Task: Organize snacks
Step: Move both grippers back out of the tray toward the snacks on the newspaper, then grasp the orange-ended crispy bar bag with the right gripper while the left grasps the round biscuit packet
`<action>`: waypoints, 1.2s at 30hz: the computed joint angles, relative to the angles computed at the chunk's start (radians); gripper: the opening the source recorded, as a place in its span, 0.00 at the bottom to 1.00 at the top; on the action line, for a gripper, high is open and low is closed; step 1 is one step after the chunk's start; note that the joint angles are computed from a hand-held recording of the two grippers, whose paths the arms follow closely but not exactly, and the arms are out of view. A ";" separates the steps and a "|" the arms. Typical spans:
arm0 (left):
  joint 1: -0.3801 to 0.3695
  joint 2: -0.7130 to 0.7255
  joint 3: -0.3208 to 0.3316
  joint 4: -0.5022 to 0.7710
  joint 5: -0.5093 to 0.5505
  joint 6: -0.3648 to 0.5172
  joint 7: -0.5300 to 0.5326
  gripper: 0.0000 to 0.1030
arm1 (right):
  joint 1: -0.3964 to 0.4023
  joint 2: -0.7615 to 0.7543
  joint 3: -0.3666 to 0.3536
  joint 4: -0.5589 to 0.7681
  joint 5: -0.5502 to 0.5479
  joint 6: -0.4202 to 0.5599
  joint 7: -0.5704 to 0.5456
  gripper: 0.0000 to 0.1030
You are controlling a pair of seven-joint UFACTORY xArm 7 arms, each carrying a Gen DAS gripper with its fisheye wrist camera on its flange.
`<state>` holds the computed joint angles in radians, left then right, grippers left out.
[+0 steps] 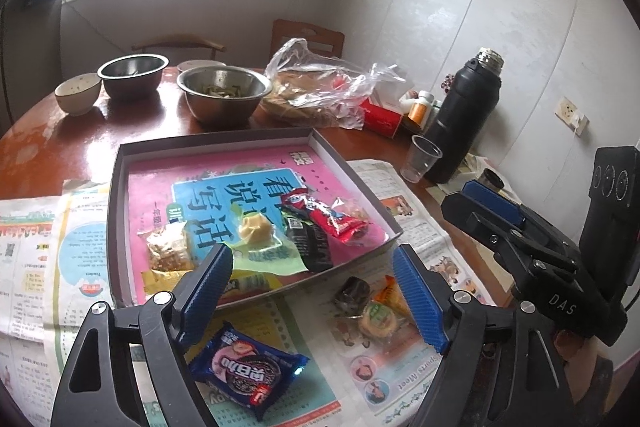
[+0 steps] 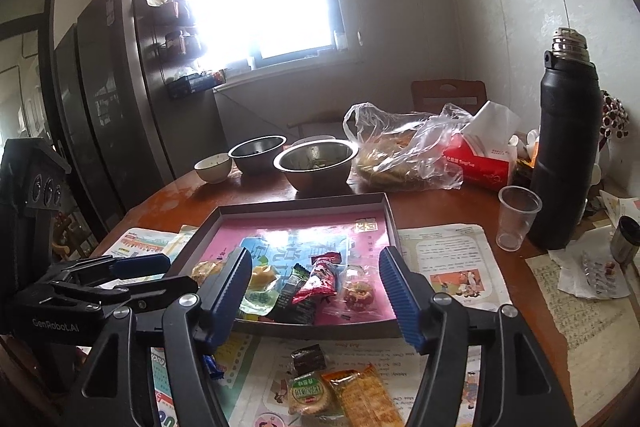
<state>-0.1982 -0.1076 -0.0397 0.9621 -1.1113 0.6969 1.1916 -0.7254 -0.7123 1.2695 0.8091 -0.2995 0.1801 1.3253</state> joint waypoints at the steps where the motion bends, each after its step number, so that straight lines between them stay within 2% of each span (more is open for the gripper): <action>1: 0.001 -0.002 0.001 -0.001 0.004 0.008 -0.004 0.81 | 0.011 -0.003 -0.007 -0.005 0.001 0.003 -0.002 0.64; 14: -0.013 -0.041 0.005 -0.037 0.047 0.000 -0.040 0.81 | 0.117 -0.014 -0.089 -0.065 -0.034 0.022 0.014 0.64; 24: -0.029 -0.048 0.007 -0.052 0.088 0.019 -0.080 0.81 | 0.219 -0.007 -0.156 -0.100 -0.084 0.076 0.040 0.64; 36: -0.071 -0.033 -0.027 -0.090 0.163 -0.026 -0.135 0.81 | 0.343 0.137 -0.217 -0.115 -0.194 0.163 0.062 0.65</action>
